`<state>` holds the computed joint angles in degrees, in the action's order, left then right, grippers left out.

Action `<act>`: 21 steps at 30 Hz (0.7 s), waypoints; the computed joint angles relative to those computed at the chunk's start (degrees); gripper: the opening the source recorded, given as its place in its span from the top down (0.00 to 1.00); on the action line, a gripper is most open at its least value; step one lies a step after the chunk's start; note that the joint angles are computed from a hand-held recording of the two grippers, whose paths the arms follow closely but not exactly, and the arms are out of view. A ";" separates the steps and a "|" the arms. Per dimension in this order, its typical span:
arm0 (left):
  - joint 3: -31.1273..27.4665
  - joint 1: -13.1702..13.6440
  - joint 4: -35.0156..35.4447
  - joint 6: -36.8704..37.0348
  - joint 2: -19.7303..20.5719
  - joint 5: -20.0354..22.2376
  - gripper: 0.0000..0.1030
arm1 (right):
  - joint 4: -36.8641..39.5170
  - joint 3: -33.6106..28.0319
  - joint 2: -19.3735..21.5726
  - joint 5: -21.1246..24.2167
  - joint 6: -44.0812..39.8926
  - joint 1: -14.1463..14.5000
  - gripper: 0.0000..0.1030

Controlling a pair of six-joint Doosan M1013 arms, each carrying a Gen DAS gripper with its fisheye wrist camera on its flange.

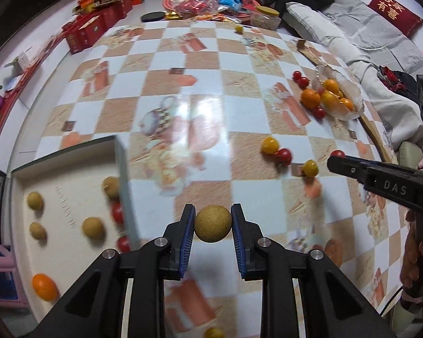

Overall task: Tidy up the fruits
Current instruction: 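Carry the brown fruit and red tomato over the white tray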

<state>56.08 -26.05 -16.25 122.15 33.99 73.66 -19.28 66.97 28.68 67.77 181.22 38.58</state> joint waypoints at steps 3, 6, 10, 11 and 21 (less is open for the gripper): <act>0.19 1.49 1.12 -1.12 -0.33 -0.27 0.73 | 0.67 -2.93 1.56 0.00 -2.09 0.12 0.79; 0.12 3.21 2.53 -3.12 -0.41 -0.37 0.73 | 1.52 -6.46 3.55 0.04 -4.79 0.21 0.79; 0.28 5.05 4.49 -4.85 -0.34 -0.38 0.73 | 3.19 -12.23 6.87 0.71 -9.41 0.17 0.79; 0.37 5.46 5.01 -5.25 -0.27 -0.36 0.73 | 3.73 -13.88 7.84 0.94 -10.74 0.12 0.79; 0.88 7.94 7.18 -7.34 0.69 -0.91 0.73 | 9.97 -34.35 19.45 6.09 -23.32 -1.03 0.79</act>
<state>56.96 -18.11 -9.06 114.81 34.68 72.75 -9.31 32.62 48.13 73.86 157.90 37.54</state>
